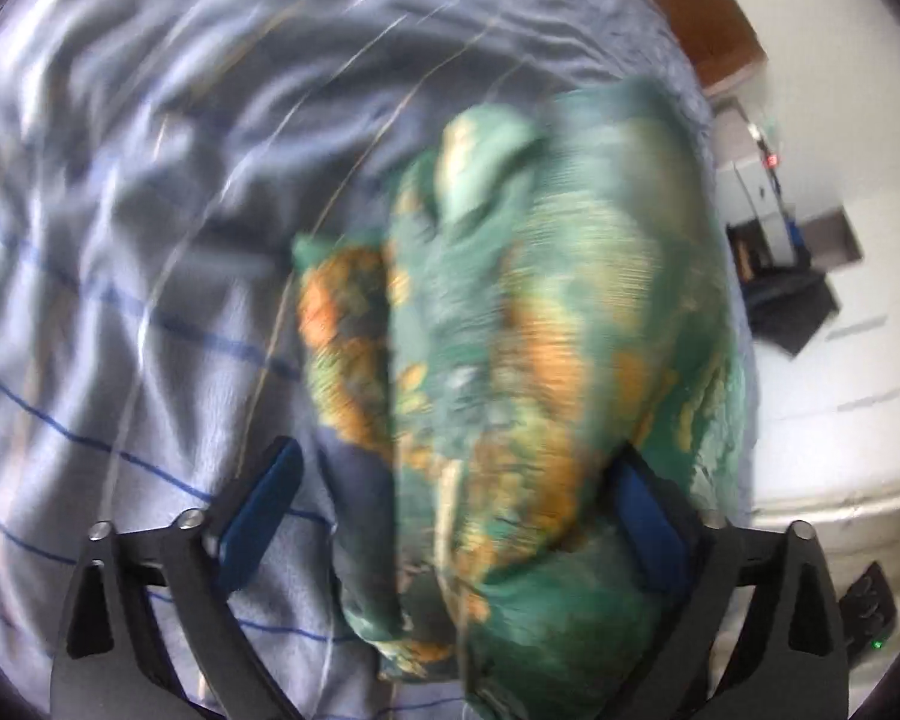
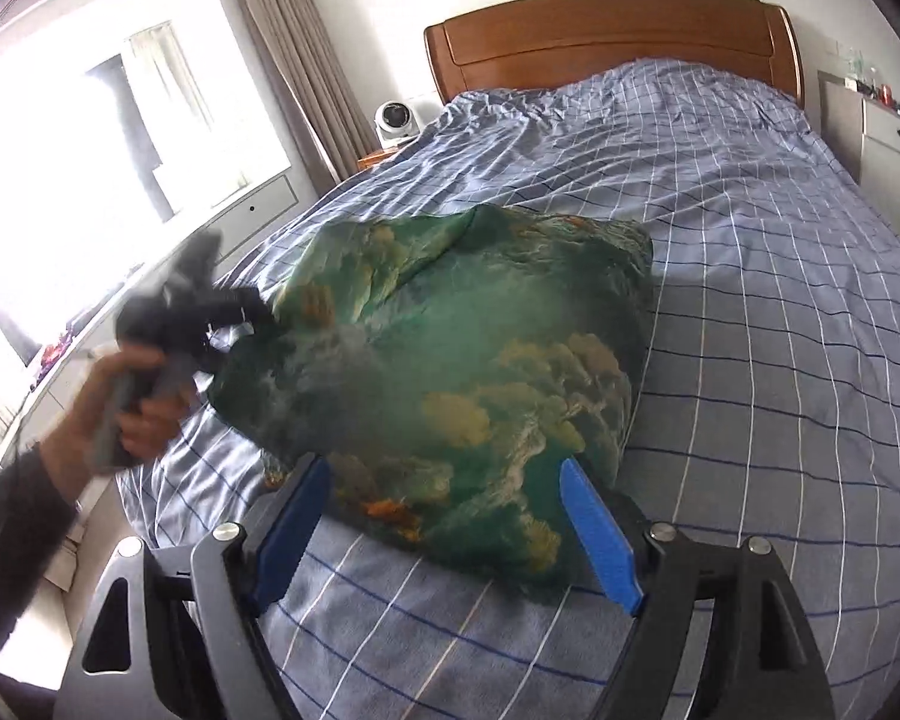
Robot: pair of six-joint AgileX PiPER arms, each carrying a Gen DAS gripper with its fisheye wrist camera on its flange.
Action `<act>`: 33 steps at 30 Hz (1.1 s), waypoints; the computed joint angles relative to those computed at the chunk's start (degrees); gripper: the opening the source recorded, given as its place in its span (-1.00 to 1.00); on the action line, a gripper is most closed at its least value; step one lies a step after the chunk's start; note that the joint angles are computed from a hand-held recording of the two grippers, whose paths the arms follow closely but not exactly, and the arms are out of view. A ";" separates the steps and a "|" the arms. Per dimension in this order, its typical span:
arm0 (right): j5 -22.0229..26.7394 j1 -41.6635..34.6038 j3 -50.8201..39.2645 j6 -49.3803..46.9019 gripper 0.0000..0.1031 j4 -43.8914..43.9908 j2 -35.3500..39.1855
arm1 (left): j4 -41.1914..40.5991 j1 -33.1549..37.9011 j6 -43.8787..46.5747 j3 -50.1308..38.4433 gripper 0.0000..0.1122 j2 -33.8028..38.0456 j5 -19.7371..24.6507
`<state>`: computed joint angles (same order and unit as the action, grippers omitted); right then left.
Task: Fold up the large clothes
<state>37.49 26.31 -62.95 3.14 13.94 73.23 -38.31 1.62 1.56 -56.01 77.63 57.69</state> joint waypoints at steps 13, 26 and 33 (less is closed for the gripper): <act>20.09 -25.74 -13.67 -37.53 0.78 48.53 34.60 | -12.65 0.79 16.12 3.16 0.83 7.77 -3.15; 1.12 -7.71 -13.78 -27.32 0.31 18.27 20.70 | 0.62 -11.31 0.31 -1.98 -0.01 -1.95 -9.36; 4.21 -15.93 -21.40 -34.78 0.32 26.08 24.12 | 4.79 -16.89 -4.51 -20.34 -0.01 12.35 -12.27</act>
<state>41.70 10.38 -84.35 -31.64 40.02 97.35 -33.52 -15.26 -2.95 -76.35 89.98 45.42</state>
